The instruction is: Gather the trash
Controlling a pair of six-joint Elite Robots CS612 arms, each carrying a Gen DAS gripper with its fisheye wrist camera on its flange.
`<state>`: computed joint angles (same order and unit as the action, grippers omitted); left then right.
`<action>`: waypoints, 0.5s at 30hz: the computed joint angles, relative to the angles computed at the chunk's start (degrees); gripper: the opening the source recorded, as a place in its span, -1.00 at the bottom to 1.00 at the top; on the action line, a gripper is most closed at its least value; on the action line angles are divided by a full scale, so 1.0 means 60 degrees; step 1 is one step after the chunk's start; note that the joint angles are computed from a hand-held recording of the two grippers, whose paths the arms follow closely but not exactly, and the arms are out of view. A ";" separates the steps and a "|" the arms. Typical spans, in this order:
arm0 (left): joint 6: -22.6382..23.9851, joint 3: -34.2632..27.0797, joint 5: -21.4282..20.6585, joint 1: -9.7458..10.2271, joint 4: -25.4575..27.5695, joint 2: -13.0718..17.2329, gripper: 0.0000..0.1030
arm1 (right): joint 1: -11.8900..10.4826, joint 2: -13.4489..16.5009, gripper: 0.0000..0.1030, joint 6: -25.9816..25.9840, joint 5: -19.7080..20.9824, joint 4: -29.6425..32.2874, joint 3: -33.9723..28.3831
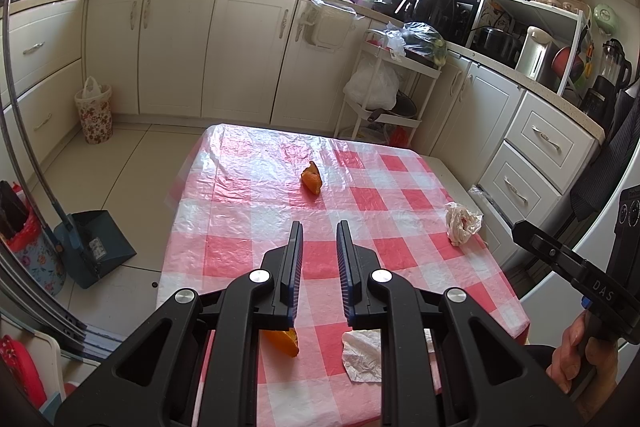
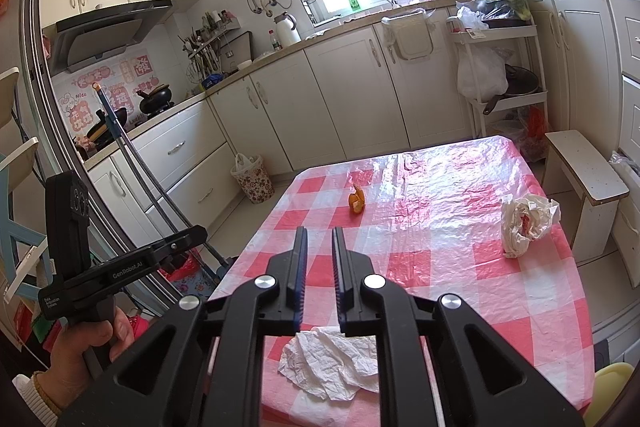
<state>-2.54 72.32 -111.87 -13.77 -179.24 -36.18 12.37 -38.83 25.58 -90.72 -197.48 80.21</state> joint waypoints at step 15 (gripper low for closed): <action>-0.0008 -0.0017 -0.0001 0.0005 0.0015 0.0011 -0.71 | 0.0009 -0.0005 -0.66 0.0005 -0.0020 0.0015 -0.0008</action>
